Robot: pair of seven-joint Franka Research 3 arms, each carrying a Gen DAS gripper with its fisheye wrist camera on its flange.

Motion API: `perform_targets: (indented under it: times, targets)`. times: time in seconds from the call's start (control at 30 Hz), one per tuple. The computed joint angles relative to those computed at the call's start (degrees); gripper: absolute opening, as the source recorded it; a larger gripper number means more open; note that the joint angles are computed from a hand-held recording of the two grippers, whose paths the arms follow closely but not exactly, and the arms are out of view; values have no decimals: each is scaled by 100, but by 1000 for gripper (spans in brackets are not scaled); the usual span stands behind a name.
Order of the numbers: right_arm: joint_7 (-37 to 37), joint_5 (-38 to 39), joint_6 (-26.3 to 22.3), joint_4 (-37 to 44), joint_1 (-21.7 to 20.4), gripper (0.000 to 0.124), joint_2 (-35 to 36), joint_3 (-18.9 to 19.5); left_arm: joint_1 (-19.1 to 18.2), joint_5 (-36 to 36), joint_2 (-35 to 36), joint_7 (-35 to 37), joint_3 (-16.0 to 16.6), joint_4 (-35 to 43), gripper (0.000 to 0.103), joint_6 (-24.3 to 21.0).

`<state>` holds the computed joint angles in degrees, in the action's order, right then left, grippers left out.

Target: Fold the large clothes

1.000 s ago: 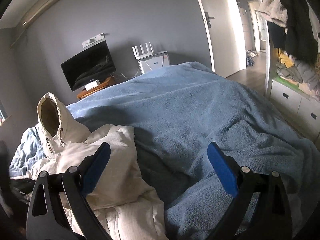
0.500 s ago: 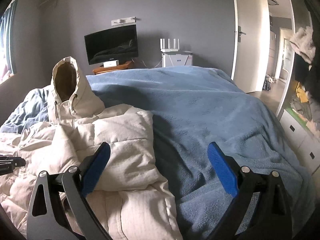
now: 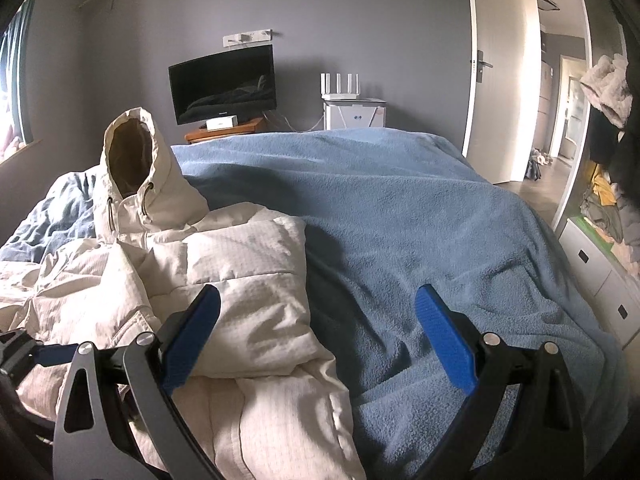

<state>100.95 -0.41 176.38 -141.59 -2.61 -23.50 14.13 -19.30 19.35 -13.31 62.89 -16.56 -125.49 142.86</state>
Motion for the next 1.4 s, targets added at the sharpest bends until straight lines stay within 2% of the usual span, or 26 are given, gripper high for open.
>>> perform_targets:
  times: [0.1, 0.17, 0.2, 0.27, 0.43, 0.47, 0.5, 0.77, 0.93, 1.03, 1.07, 1.13, 1.23, 1.4]
  targets:
    - [-28, -8, -5, 22, 25, 94, 36, -19, 3, 40, 171, 67, -16, 131, 68, -163]
    - [-27, -31, -10, 33, 9, 94, 60, -5, 63, 141, 226, -77, -19, 196, 42, -350]
    - [-39, -33, -23, 39, 24, 94, 71, -19, 50, -61, 174, -5, 68, 140, 40, -281]
    - [-39, -50, -33, 48, 25, 94, 89, -19, 55, -314, 10, 41, 170, 16, 25, -204]
    - [-202, -35, -63, 65, 203, 94, 114, -146, 257, -506, -602, -263, 305, -294, 19, -188]
    - [-241, -44, -68, 70, 227, 94, 121, -146, 293, -593, -778, -310, 369, -375, 15, -223]
    - [-303, -77, -91, 81, 251, 94, 131, -135, 333, -627, -882, -363, 392, -415, 5, -246]
    - [-1219, -21, -430, 186, 928, 94, 303, -422, 973, -842, -1698, -1156, 724, -795, 5, -570]
    - [-1005, -416, -590, 230, 628, 94, 356, -72, 1328, -708, -1718, -1415, 849, -955, 8, -678]
    - [-872, -606, -683, 302, 597, 94, 425, -23, 1580, -531, -1782, -1695, 836, -1015, 18, -782]
    - [-862, -627, -707, 321, 634, 94, 429, -54, 1636, -443, -1826, -1751, 819, -1038, 29, -792]
    - [-996, -504, -770, 420, 865, 94, 502, -231, 1806, -87, -1873, -1910, 673, -1045, 43, -866]
    - [-1431, 130, -1035, 705, 1429, 94, 721, -675, 1738, 48, -1810, -1848, 711, -1045, 45, -810]
    - [-1399, 578, -1805, 1521, 1608, 94, 1540, -786, 1586, 8, -1398, -1590, 728, -1021, 51, -770]
